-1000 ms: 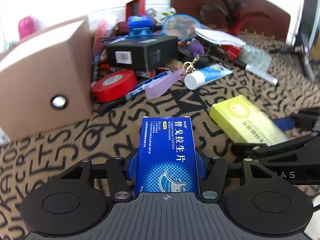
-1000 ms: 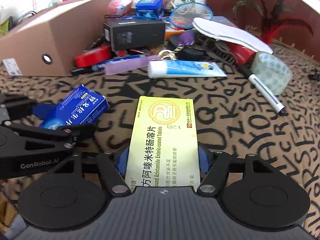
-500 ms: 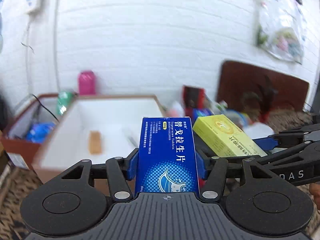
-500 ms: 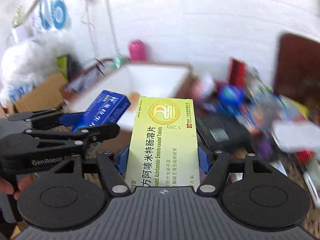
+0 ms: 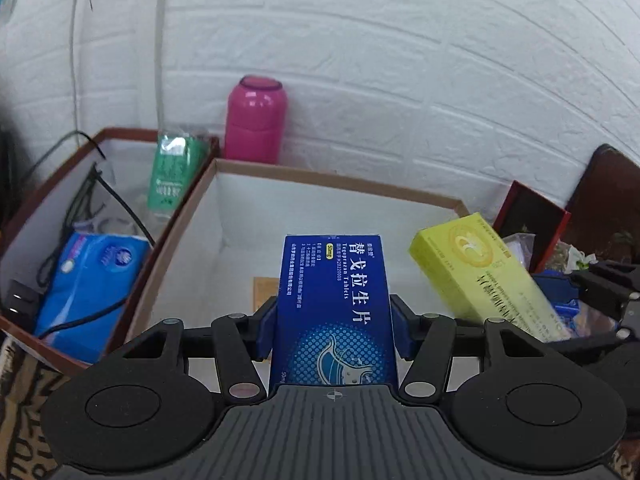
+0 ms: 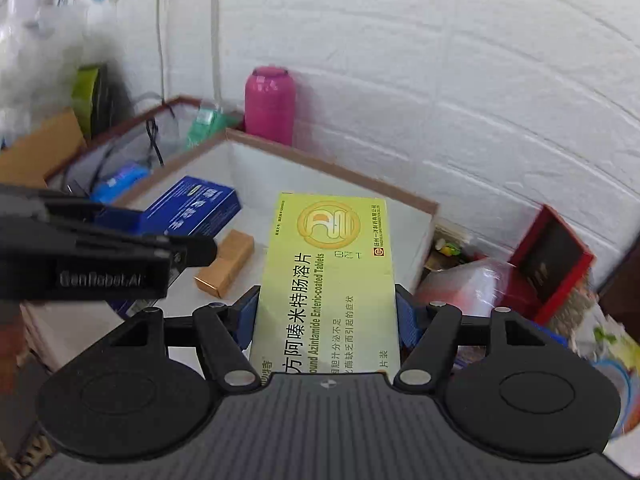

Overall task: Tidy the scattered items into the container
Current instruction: 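Lower both boxes into the white-lined box and open both tools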

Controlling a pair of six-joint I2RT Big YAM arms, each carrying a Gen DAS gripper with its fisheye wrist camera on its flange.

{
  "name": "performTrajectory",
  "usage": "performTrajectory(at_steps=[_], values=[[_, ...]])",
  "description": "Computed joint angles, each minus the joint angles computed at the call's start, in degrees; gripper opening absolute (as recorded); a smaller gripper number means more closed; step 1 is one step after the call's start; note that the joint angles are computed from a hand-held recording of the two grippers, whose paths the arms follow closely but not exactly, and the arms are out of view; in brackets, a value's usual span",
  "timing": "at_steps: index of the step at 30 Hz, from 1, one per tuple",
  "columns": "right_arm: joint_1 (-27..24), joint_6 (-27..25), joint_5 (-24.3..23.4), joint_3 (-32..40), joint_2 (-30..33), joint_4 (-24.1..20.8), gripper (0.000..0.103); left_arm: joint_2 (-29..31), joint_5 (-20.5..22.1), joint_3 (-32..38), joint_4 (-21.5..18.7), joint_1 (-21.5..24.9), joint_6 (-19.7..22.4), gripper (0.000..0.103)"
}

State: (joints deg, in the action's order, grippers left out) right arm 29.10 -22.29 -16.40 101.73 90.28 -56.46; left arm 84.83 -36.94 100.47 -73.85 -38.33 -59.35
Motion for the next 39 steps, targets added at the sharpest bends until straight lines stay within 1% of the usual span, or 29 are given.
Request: performTrajectory(at_steps=[1, 3, 4, 8, 9, 11, 12, 13, 14, 15, 16, 17, 19, 23, 25, 27, 29, 34, 37, 39], values=[[0.54, -1.17, 0.47, 0.42, 0.98, 0.15, 0.071, 0.42, 1.07, -0.08, 0.97, 0.87, 1.2, 0.058], [1.49, -1.98, 1.79, 1.7, 3.01, 0.43, 0.071, 2.39, 1.09, 1.78, -0.27, 1.96, 3.33, 0.058], [1.73, -2.0, 2.32, 2.65, 4.15, 0.15, 0.071, 2.73, 2.0, 1.7, 0.7, 2.72, 4.7, 0.058], [2.32, -2.05, 4.12, 6.46, 7.96, -1.54, 0.071, 3.1, 7.14, 0.55, 4.14, 5.8, 5.29, 0.058], [2.38, -2.58, 4.72, 7.31, 8.6, -2.06, 0.071, 2.98, 6.9, -0.09, 5.44, 6.13, 5.87, 0.058], [2.34, -3.27, 5.23, 9.01, 9.75, -2.53, 0.071, 4.03, 5.62, 0.73, 4.29, 6.31, 6.58, 0.059], [2.3, -3.18, 5.62, 9.66, 10.22, -2.57, 0.071, 4.23, 5.67, 0.66, 4.35, 6.44, 6.85, 0.068], [2.33, -3.23, 5.99, 10.32, 10.75, -2.66, 0.071, 4.36, 5.98, 0.54, 4.52, 6.55, 6.77, 0.074], [2.32, -3.77, 6.0, 10.83, 11.18, -2.95, 0.077, 4.52, 6.13, 0.67, 4.24, 6.59, 6.39, 0.08], [2.31, -4.68, 5.74, 11.18, 11.41, -3.46, 0.081, 4.53, 6.0, 0.76, 4.12, 6.51, 5.9, 0.092], [2.42, -5.35, 5.74, 10.99, 11.18, -3.46, 0.09, 4.41, 5.44, 0.77, 4.11, 6.36, 5.23, 0.101], [2.49, -5.8, 5.62, 9.86, 10.37, -2.15, 0.095, 4.28, 4.67, 0.89, 3.93, 6.11, 4.39, 0.103], [2.53, -6.85, 4.75, 7.83, 8.93, 0.79, 0.096, 3.62, 4.52, 0.8, 4.57, 5.8, 3.84, 0.103], [1.74, -6.25, 1.97, 7.21, 7.52, 1.63, 0.097, 2.24, 7.17, 0.91, 4.59, 5.14, 0.73, 0.103], [1.29, -5.59, 0.95, 6.76, 6.56, 1.75, 0.098, 1.94, 7.25, 1.34, 4.19, 4.35, -0.36, 0.103], [0.77, -5.53, 0.24, 6.04, 5.33, 1.48, 0.098, 2.29, 5.86, 2.6, 3.17, 3.0, -0.68, 0.103], [0.18, -6.3, -0.33, 4.9, 3.69, 1.08, 0.098, 3.0, 4.23, 4.62, 1.3, 1.28, -1.17, 0.103], [-1.9, -8.7, -2.58, -0.05, -2.36, 1.12, 0.098, 5.21, -1.63, 10.13, -2.57, -4.64, -2.39, 0.103], [-4.52, -9.62, -6.37, -3.54, -6.82, 0.59, 0.098, 7.53, -6.13, 14.45, -4.95, -9.21, -3.61, 0.103], [-7.09, -10.27, -9.63, -6.68, -10.49, 0.4, 0.098, 9.4, -8.87, 17.23, -5.38, -12.25, -3.71, 0.103]])
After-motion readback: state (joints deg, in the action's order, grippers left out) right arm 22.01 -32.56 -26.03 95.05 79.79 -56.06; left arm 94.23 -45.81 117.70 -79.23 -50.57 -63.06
